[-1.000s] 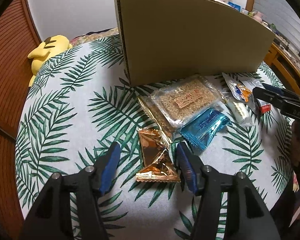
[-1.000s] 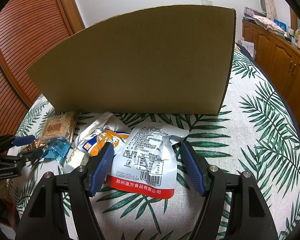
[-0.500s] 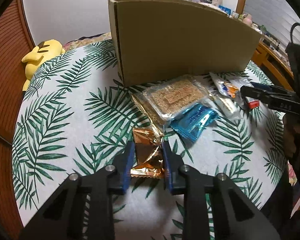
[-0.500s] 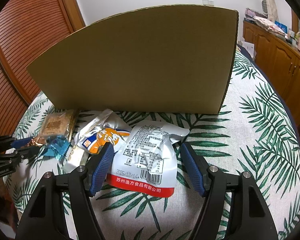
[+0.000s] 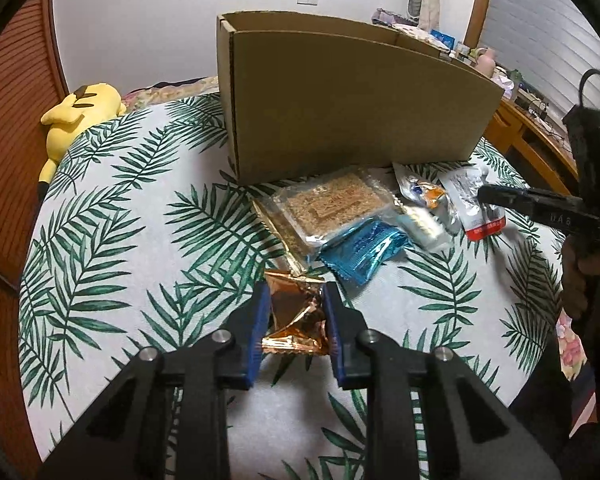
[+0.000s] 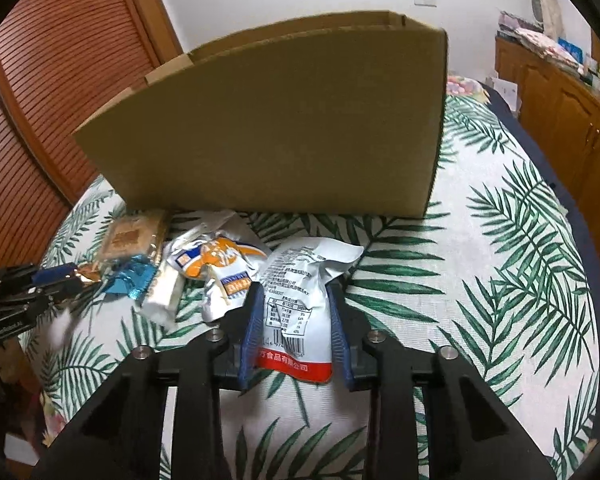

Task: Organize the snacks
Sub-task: 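Grasp the orange-gold pack with the left tool while the right tool grasps the white printed pack, then carry both packs over the box and open both tools to drop them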

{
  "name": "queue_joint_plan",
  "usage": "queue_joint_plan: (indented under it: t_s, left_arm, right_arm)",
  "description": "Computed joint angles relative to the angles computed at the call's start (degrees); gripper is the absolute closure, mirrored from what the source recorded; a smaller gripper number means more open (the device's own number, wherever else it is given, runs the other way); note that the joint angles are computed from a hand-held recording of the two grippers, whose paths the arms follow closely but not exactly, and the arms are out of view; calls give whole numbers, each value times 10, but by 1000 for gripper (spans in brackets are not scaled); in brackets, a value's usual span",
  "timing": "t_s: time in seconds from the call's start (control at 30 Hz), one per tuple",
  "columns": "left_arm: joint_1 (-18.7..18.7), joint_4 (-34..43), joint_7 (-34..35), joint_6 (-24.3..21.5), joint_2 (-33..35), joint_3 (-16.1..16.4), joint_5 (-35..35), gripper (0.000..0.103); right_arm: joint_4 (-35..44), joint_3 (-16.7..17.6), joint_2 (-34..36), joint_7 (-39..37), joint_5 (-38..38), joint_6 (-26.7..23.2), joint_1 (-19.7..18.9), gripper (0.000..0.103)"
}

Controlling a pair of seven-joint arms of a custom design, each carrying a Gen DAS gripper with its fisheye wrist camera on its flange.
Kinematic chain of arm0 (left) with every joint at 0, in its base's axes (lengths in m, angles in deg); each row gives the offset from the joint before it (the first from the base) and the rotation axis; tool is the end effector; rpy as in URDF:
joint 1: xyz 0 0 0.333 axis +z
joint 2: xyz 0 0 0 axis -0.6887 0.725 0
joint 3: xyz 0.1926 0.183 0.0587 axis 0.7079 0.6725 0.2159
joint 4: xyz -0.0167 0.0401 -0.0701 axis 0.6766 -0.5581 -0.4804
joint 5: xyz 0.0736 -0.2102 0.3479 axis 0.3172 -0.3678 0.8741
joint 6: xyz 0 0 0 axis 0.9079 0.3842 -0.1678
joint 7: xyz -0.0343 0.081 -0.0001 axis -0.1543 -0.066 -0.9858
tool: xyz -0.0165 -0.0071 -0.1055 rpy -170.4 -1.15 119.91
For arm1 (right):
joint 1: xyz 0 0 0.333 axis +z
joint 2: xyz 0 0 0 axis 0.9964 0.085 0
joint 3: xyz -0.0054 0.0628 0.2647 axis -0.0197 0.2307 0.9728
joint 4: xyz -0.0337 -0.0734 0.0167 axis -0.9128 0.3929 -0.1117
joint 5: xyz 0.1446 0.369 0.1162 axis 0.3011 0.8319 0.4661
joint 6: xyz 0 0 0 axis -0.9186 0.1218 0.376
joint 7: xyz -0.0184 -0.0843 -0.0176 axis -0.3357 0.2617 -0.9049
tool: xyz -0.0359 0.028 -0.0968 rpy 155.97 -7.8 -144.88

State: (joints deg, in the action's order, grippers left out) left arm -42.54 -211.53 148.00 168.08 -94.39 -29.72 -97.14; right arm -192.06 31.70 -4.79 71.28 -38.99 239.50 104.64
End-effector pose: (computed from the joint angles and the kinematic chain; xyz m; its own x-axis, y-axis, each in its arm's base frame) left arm 0.5293 0.0067 0.4694 -0.4868 -0.8683 0.0953 -0.7183 0.3358 -0.6094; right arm 0.4719 0.2025 0.4445 0.0945 -0.9708 -0.2206 -0.7515 0.0758 -0.6554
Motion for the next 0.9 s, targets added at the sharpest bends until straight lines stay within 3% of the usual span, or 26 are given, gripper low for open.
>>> queue_joint_plan:
  t_s: [0.2, 0.27, 0.9]
  left_arm:
    - [-3, -7, 8, 3, -13, 5, -13, 79]
    - [-4, -9, 10, 4, -16, 7, -21, 79]
    - [-28, -1, 42, 7, -47, 20, -80, 79]
  right_arm:
    - [-16, -13, -35, -26, 17, 2, 16, 90]
    - [-21, -6, -44, -21, 12, 5, 10, 100]
    - [-22, 20, -88, 7, -45, 1, -1, 102]
